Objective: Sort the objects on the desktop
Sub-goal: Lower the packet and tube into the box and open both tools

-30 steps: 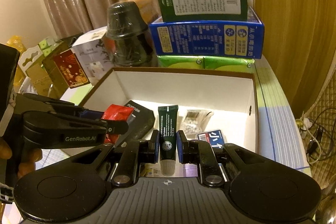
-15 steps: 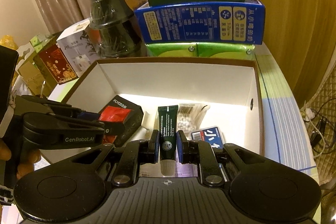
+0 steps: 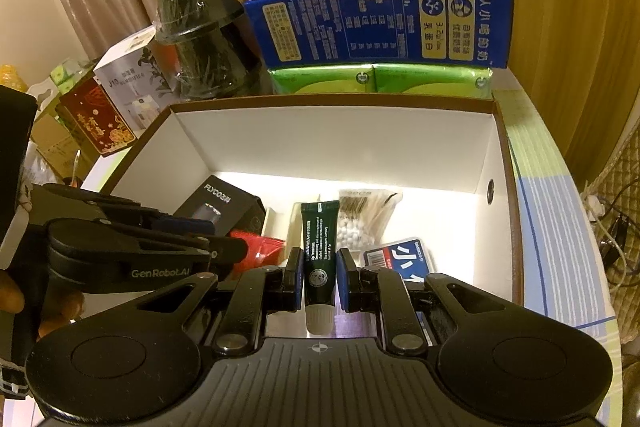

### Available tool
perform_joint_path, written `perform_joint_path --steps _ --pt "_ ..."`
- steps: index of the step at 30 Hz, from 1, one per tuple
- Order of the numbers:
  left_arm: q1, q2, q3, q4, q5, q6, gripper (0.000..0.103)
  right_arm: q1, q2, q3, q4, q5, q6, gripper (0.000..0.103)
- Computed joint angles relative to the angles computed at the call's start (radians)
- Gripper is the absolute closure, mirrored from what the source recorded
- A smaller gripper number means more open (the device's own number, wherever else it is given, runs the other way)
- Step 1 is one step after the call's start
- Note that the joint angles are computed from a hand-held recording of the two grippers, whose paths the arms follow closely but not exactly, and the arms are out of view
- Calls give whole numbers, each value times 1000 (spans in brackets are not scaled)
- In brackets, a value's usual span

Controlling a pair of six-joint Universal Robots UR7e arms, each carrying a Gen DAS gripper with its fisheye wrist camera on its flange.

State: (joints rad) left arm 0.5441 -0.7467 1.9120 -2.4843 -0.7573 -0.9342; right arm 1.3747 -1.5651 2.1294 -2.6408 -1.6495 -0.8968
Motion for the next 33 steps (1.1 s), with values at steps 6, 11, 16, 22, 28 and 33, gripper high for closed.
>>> perform_joint_path --steps 6,11,16,22,28,33 --pt "5 -6 -3 23 21 -11 61 5 18 -11 7 -8 7 89" --pt "7 -11 -7 64 43 -34 53 10 40 -22 9 -15 18 89" --pt "11 -13 -15 98 56 -56 51 19 72 -39 5 -19 33 89" --pt "8 -22 -16 154 78 -104 40 12 98 -35 -55 45 24 89" --pt "-16 -43 -10 231 103 -157 26 5 76 -23 -53 45 23 55" --pt "-46 -66 10 253 115 -193 17 -14 4 19 -49 75 -17 30"
